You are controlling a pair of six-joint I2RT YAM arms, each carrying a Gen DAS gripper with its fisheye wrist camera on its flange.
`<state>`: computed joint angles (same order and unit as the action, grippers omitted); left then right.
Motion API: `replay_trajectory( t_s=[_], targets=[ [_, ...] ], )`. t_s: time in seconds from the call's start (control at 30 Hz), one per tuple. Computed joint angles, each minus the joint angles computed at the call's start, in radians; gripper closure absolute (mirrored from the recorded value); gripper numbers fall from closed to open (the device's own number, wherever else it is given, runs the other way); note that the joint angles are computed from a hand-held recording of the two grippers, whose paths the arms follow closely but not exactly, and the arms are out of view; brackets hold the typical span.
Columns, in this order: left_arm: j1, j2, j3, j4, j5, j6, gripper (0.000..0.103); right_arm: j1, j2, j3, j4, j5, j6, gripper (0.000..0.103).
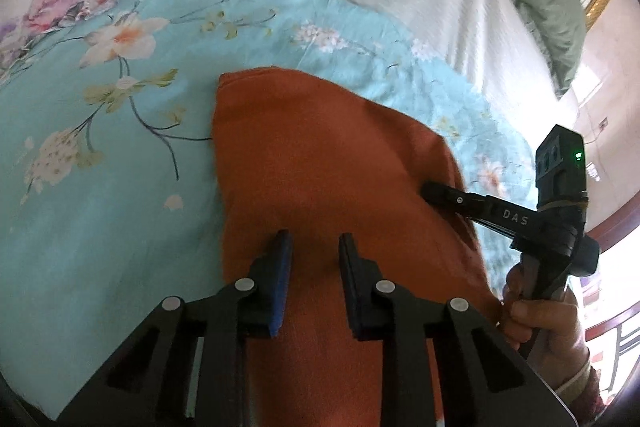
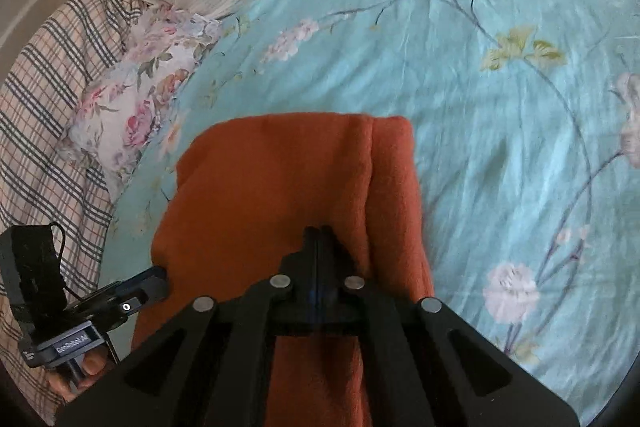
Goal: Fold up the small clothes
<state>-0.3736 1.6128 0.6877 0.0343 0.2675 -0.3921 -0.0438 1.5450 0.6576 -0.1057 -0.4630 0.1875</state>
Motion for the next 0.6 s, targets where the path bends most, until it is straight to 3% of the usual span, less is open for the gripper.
replay_trajectory(
  t_s=[0.17, 0.3, 0.37, 0.47, 0.6],
  targets=[
    [-0.053, -0.286, -0.211, 0.012, 0.014, -0.004, 0.079, 0.001, -0.333, -0.153, -0.118, -0.052, -0.031, 0.099],
    [-0.205, -0.469, -0.337, -0.055, -0.099, -0.024, 0.079, -0.033, -0.637, -0.276, -0.313, -0.088, -0.099, 0.099],
    [-0.264, -0.479, -0.374, -0.058, -0.153, -0.041, 0.078, -0.049, -0.749, -0.336, -0.405, -0.079, -0.137, 0.099],
    [-0.316, -0.473, -0.423, -0.038, -0.185, -0.091, 0.078, -0.044, -0.835, -0.419, -0.455, 0.026, -0.173, 0.099],
    [-0.383, -0.443, -0.436, -0.005, -0.262, -0.137, 0.078, -0.171, -0.888, -0.474, -0.482, -0.040, -0.226, 0.100]
  ],
)
